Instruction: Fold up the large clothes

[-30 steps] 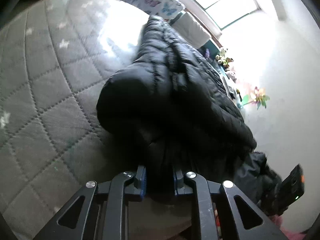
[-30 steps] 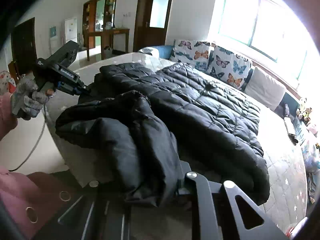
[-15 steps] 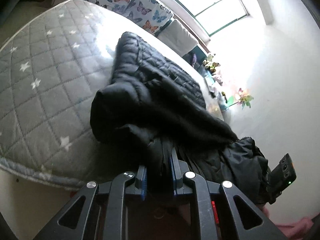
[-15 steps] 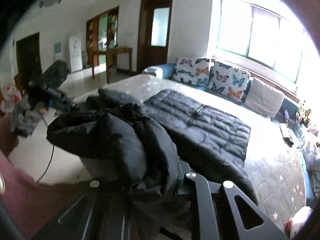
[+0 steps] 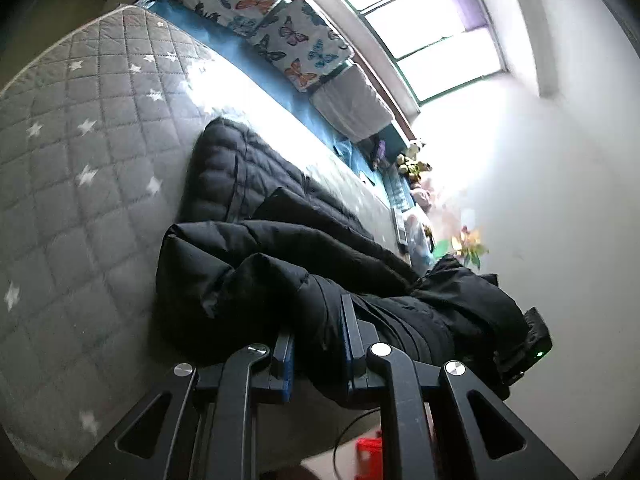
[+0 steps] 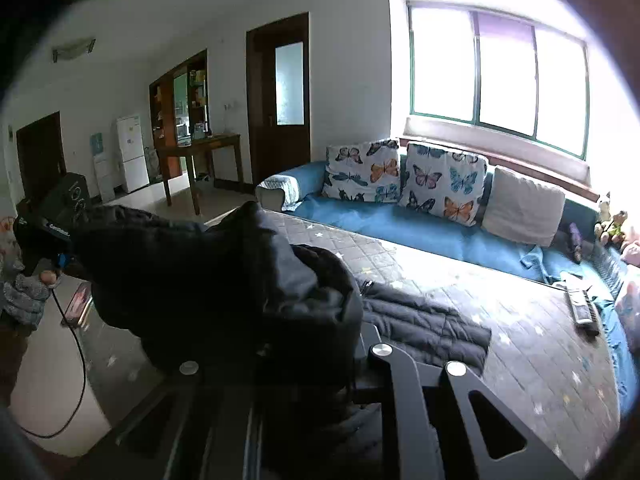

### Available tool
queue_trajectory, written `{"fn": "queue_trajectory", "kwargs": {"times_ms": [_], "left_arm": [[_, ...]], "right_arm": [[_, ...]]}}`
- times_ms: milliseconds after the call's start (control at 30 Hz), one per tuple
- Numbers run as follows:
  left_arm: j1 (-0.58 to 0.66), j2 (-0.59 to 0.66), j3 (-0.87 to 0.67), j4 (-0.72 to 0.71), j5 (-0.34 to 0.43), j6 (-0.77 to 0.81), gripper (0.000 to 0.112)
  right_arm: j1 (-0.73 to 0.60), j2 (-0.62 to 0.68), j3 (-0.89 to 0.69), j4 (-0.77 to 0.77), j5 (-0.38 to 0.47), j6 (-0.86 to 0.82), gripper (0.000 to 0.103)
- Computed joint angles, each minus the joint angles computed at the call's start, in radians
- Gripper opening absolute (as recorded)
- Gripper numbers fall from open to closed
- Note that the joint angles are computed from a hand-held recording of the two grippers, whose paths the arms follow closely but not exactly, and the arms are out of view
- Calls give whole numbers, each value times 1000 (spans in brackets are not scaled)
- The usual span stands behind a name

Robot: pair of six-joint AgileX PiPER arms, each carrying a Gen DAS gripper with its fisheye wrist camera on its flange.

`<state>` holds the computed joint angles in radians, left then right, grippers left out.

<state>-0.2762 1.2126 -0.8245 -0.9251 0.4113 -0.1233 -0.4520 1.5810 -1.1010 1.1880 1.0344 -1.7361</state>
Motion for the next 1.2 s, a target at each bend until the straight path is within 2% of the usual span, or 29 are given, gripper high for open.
{"fn": "queue_trajectory", "kwargs": {"times_ms": [100, 300, 333, 400, 467, 567, 667, 767, 867, 1100, 1200], "left_arm": [[105, 152, -132, -71, 69, 98, 19], [240, 508, -468, -30, 176, 83, 19], [246, 548, -494, -41, 175, 93, 19], [278, 665, -626, -19, 227, 57, 19], [297, 755, -732, 5, 268, 22, 19], [318, 857, -824, -15, 293, 17, 21], [340, 965, -952, -29, 336, 0, 23], [343, 1018, -1014, -43, 343, 13, 24], [352, 1083, -1135, -11, 398, -49, 25], [381, 1073, -1181, -37, 471, -31, 25], [394, 1046, -1123, -116, 469, 22, 29]], "right_arm": [[81, 125, -136, -17, -74, 69, 18], [199, 362, -407, -111, -168, 240, 18], [209, 389, -438, -128, -174, 267, 18], [236, 483, -554, -193, -179, 365, 18], [241, 555, -653, -246, -147, 451, 19], [245, 659, -803, -336, -94, 602, 21], [262, 729, -884, -450, -88, 742, 25], [262, 810, -992, -523, -49, 873, 31], [235, 880, -1103, -556, 39, 1010, 33], [147, 756, -1031, -436, 109, 949, 34], [109, 685, -996, -431, 135, 921, 36]]}}
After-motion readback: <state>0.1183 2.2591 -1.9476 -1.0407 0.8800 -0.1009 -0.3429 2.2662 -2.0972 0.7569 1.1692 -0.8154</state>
